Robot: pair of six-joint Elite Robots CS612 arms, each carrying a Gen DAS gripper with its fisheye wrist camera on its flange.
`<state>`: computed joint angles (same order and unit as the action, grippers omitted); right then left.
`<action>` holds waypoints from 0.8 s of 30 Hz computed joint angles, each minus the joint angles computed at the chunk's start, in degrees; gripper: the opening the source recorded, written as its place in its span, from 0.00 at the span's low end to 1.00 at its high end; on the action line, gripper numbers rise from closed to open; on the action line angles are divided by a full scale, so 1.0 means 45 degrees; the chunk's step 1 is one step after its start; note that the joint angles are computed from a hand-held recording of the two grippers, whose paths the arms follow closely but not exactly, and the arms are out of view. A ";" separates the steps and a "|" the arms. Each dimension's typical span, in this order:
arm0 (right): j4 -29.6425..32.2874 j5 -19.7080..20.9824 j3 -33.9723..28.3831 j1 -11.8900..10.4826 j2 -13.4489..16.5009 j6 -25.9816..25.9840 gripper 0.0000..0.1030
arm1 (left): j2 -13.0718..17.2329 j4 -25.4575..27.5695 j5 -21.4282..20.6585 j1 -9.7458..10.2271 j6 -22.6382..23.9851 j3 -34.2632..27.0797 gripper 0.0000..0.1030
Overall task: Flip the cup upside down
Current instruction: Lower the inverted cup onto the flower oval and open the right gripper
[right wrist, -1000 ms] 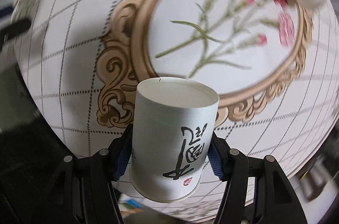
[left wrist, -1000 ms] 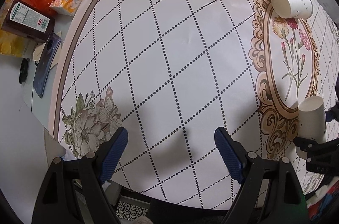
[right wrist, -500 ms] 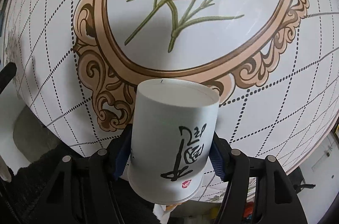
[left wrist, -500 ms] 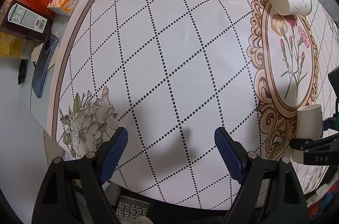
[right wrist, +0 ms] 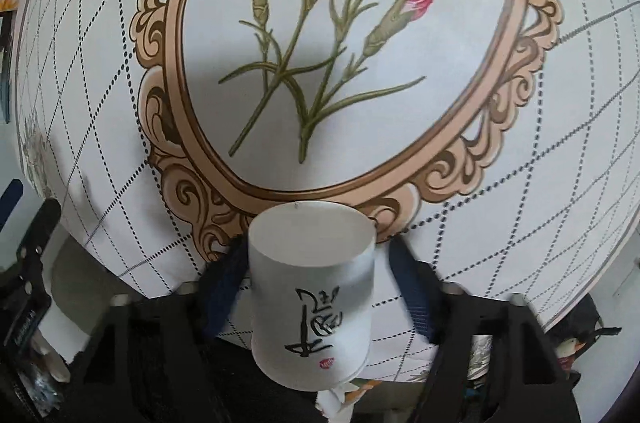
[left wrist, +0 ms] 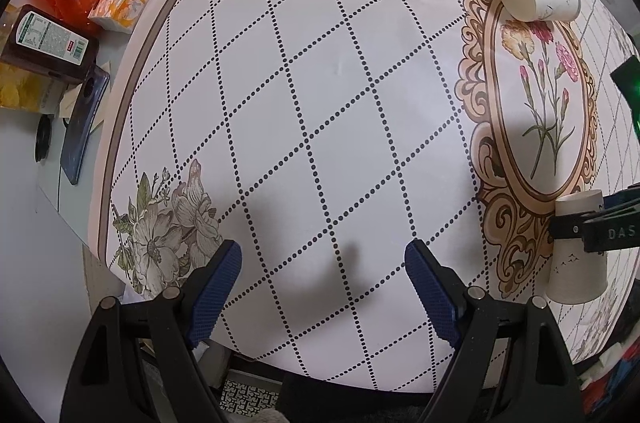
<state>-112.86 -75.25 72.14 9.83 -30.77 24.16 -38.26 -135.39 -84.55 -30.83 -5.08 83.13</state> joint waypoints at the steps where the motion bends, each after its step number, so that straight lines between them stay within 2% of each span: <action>1: -0.0037 0.0003 0.0037 -0.0014 0.0001 0.0030 0.59 | -0.0017 -0.0009 0.0019 -0.0004 -0.0002 0.0028 0.81; 3: -0.0216 -0.0015 -0.0168 0.0125 0.0171 0.0008 0.59 | -0.0016 0.0081 0.0015 0.0029 0.0018 -0.0029 0.81; 6: -0.0777 -0.0203 -0.0024 0.0298 0.0012 0.0201 0.58 | -0.0017 0.0180 -0.0010 0.0058 0.0010 -0.0084 0.81; 11: -0.2966 -0.1381 0.0920 0.0339 -0.0585 0.0733 0.58 | 0.0054 0.0479 -0.0257 0.0108 -0.0148 -0.0229 0.81; 13: -0.4363 -0.2145 0.1407 0.0409 -0.0860 0.1142 0.58 | 0.0127 0.0629 -0.0361 0.0126 -0.0192 -0.0359 0.81; 18: -0.8260 -0.4822 0.2487 0.0708 -0.1249 0.1895 0.58 | 0.0249 0.0757 -0.0395 0.0090 -0.0020 -0.0573 0.81; 20: -1.0274 -0.5764 0.2930 0.0788 -0.1189 0.2233 0.58 | 0.0325 0.0805 -0.0426 0.0029 0.0010 -0.0697 0.81; 23: -1.2116 -0.6719 0.3065 0.0918 -0.0931 0.2547 0.58 | 0.0420 0.0917 -0.0386 -0.0062 0.0089 -0.0851 0.81; 24: -1.2284 -0.7145 0.2938 0.1054 -0.0686 0.2674 0.58 | 0.0449 0.0925 -0.0356 -0.0076 0.0124 -0.0885 0.81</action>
<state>-168.14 -107.40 85.36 14.57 -33.85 36.19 -36.23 -131.23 -86.16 -31.17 -4.52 79.15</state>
